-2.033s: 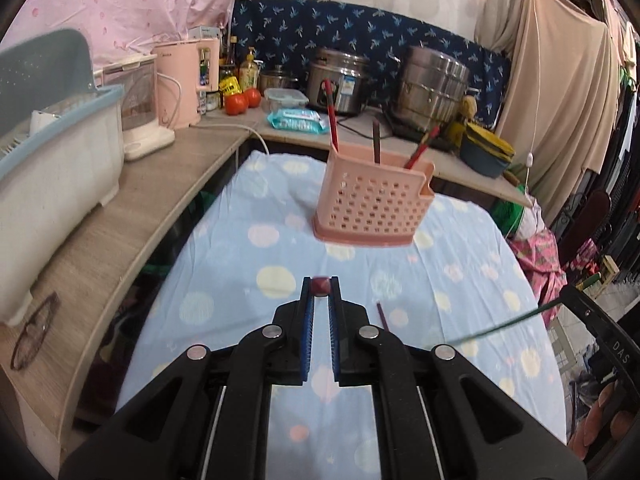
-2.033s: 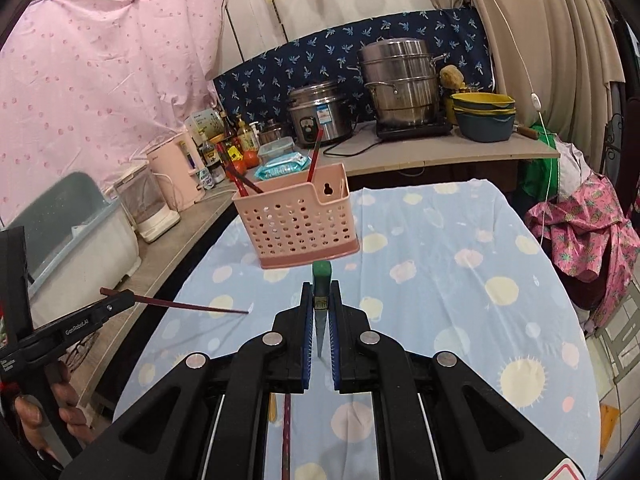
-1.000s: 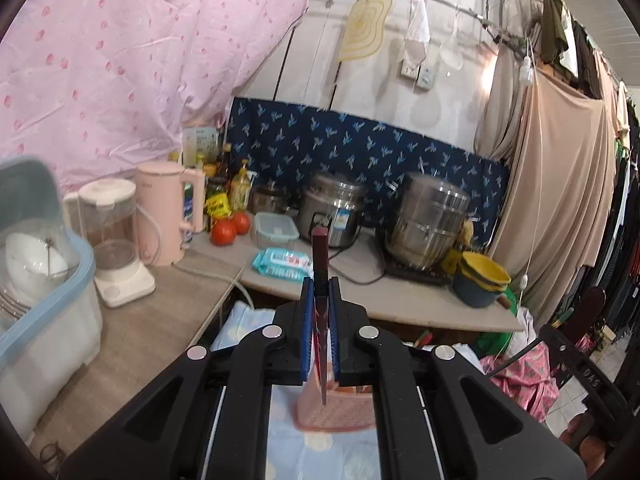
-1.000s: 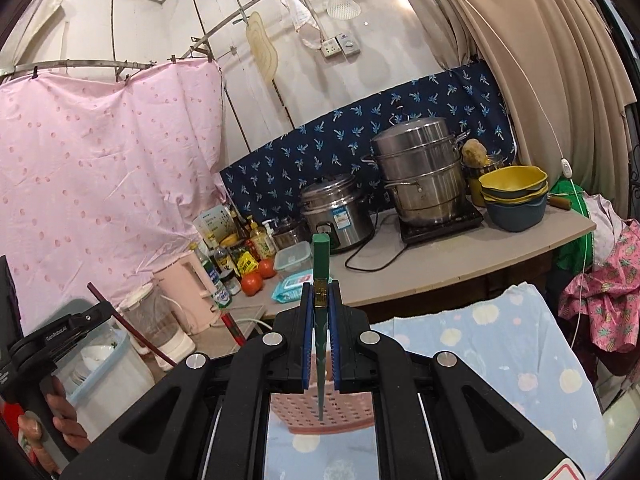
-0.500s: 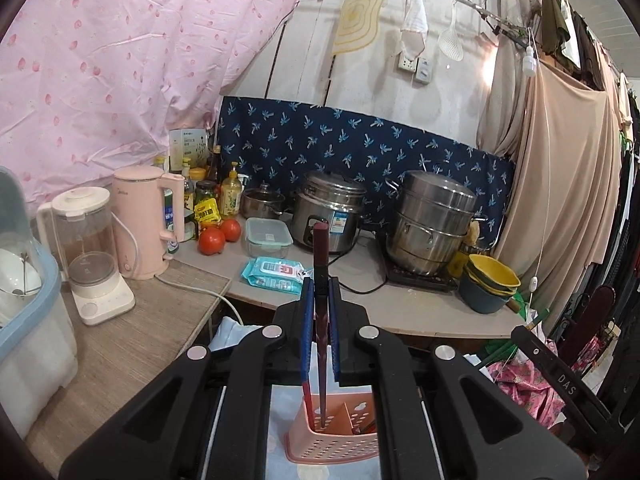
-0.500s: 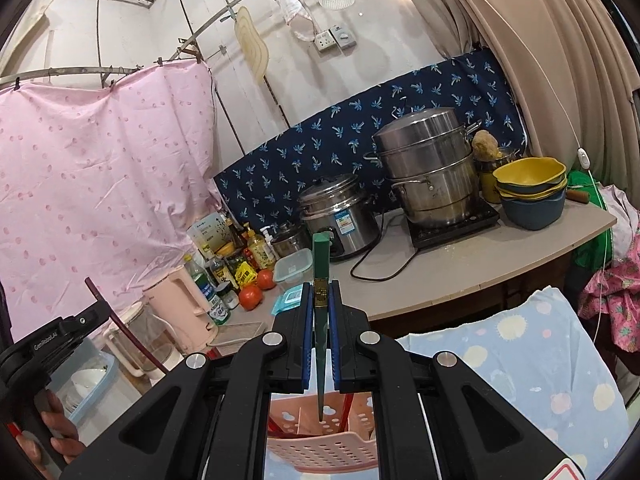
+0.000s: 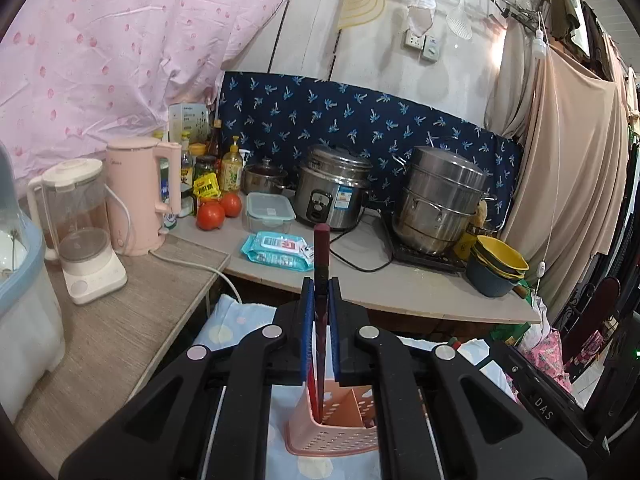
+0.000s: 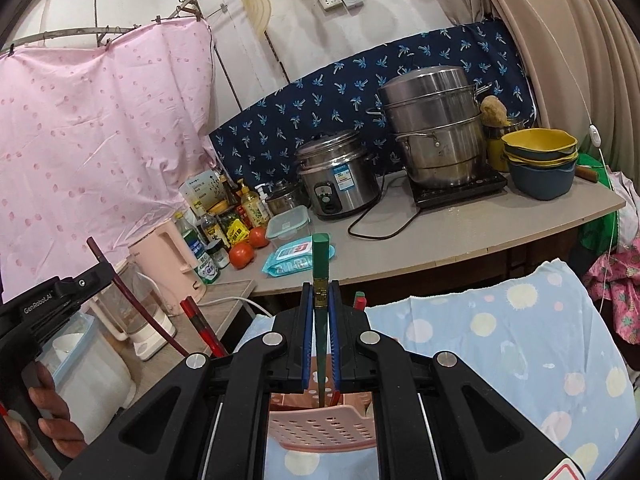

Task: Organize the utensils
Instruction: 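Open the right tool to drop the green chopstick while the left tool drops its chopstick into the holder, then move both open tools back over the gold spoon and last chopstick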

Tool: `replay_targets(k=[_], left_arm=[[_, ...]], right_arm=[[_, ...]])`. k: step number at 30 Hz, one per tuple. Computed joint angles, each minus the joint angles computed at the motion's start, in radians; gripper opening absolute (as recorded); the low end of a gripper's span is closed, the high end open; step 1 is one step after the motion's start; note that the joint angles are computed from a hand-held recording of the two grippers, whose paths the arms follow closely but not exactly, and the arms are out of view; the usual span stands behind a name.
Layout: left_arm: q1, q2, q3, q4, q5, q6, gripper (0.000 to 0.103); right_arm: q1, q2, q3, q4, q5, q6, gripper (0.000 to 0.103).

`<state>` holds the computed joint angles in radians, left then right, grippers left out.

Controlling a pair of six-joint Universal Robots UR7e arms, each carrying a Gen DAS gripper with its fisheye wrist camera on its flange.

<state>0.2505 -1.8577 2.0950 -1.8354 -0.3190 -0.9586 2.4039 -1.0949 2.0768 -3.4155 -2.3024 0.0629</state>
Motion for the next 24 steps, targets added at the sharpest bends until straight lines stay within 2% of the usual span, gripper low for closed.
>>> replay_targets(k=[9, 11, 13, 14, 15, 17, 24], left_arm=[[0.009, -0.012, 0.027, -0.001, -0.027, -0.024, 0.007], [0.002, -0.015, 0.025, 0.058, -0.010, -0.079, 0.017], [-0.003, -0.021, 0.022, 0.108, 0.005, -0.140, 0.052], [-0.006, -0.024, 0.020, 0.142, 0.016, -0.176, 0.055], [-0.008, -0.028, 0.021, 0.155, 0.018, -0.189, 0.055], [-0.005, -0.033, 0.020, 0.163, 0.006, -0.194, 0.055], [-0.016, -0.052, 0.020, 0.267, -0.010, -0.273, 0.055]], right_arm=[[-0.011, 0.000, 0.011, 0.020, -0.013, 0.017, 0.008], [-0.011, 0.001, 0.012, 0.024, -0.019, 0.021, 0.009], [-0.011, 0.004, 0.016, 0.010, -0.029, 0.019, 0.016], [-0.011, 0.004, 0.019, 0.005, -0.031, 0.021, 0.024], [-0.010, 0.004, 0.022, -0.004, -0.037, 0.021, 0.032], [-0.008, 0.005, 0.027, -0.019, -0.045, 0.016, 0.039], [-0.002, -0.003, 0.039, -0.037, -0.056, 0.009, 0.041]])
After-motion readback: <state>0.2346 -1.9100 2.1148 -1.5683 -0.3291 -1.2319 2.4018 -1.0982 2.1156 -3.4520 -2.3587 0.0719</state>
